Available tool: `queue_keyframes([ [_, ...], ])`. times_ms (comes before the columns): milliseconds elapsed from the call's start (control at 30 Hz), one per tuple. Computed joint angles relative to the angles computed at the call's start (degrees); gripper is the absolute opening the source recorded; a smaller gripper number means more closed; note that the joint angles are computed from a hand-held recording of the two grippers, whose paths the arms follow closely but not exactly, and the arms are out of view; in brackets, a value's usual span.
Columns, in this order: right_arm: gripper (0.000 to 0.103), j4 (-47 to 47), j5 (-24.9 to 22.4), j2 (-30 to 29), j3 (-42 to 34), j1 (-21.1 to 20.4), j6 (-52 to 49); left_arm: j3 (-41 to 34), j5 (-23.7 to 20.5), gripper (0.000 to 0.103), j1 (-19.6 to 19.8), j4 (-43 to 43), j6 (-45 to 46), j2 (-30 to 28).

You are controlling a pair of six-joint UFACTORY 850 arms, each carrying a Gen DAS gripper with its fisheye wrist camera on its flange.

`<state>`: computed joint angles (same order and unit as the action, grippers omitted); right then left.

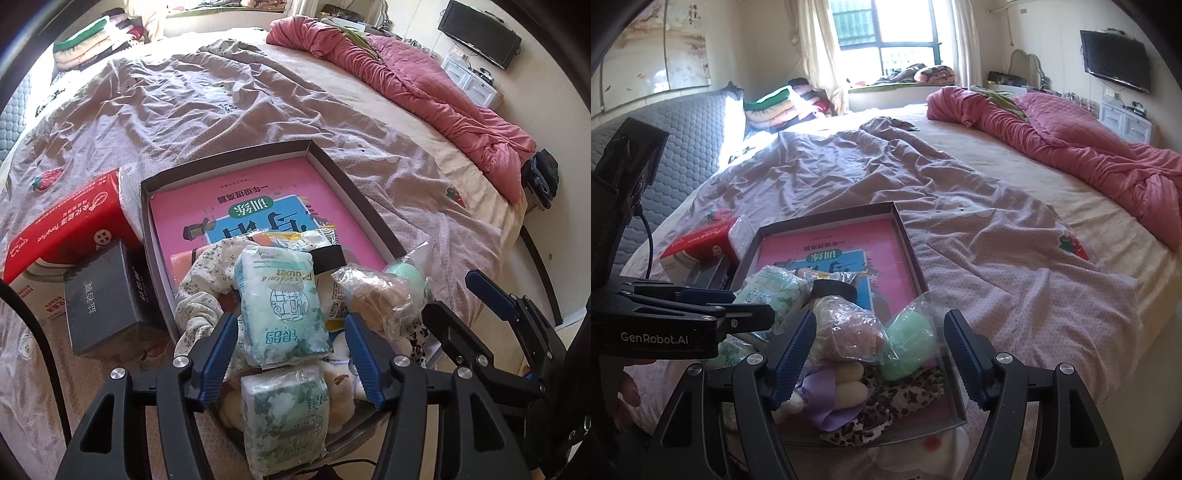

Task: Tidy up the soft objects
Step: 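Lower the green-white pack into the tray and open the left gripper, then withdraw both open grippers up and away from the tray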

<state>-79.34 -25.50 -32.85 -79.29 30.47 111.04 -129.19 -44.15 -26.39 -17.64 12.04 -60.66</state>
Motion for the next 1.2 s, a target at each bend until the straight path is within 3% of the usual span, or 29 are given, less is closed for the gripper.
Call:
queue_keyframes([
  [600, 0.077, 0.5, -1.2, 0.8, -0.3, 1.5, -1.1, 19.6, 11.8, 0.066, 0.9, -0.1, 1.1, 12.7],
  [1200, 0.077, 1.5, -4.6, 1.9, -0.8, 5.3, -5.0, 33.3, 19.8, 0.077, 2.1, 3.8, -2.4, 22.1],
])
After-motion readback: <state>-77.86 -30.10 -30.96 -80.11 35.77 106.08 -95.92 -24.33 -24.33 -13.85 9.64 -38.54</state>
